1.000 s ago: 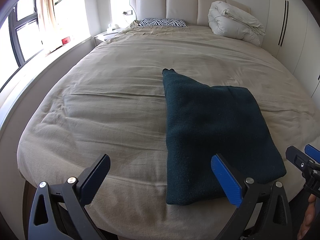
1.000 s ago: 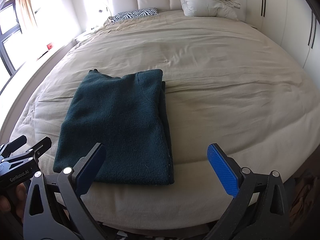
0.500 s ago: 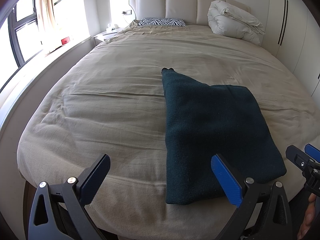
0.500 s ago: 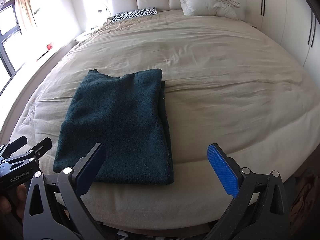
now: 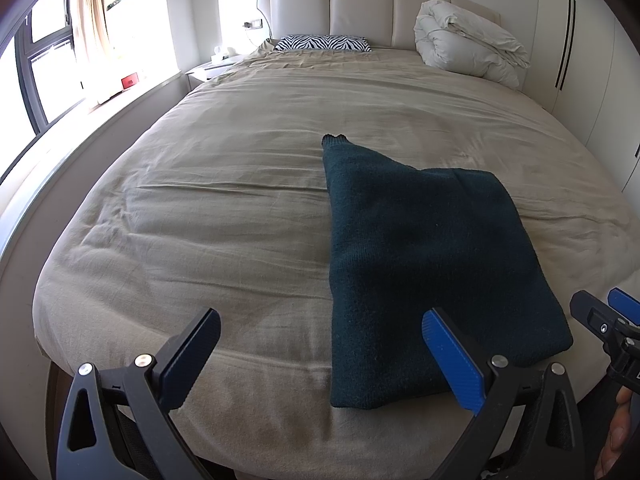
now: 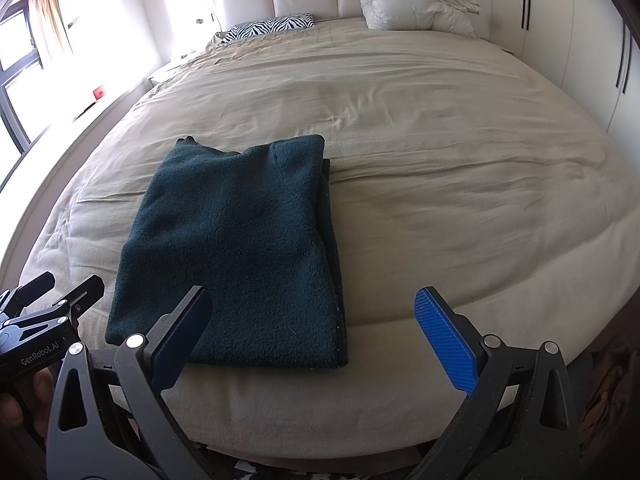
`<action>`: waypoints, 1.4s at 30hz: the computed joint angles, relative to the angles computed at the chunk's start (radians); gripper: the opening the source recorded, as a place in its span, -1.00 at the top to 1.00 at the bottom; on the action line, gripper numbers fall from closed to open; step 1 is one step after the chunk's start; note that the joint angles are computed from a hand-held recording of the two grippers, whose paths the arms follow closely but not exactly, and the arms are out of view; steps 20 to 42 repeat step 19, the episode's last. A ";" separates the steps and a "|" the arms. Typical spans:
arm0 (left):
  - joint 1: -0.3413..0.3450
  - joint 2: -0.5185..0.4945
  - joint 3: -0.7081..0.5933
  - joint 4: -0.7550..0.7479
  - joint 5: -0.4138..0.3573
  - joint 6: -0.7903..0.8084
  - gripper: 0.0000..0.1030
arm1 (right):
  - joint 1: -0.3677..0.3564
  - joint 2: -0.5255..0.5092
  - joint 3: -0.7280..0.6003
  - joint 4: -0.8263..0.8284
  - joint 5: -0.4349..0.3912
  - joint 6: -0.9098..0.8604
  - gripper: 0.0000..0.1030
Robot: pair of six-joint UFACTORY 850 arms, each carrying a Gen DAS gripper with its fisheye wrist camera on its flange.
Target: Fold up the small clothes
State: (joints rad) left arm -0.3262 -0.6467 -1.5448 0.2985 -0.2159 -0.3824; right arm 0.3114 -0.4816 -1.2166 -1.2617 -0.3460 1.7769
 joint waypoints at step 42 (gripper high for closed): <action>0.005 -0.005 -0.004 -0.030 0.005 0.039 -1.00 | 0.000 -0.005 -0.002 0.018 0.004 -0.006 -1.00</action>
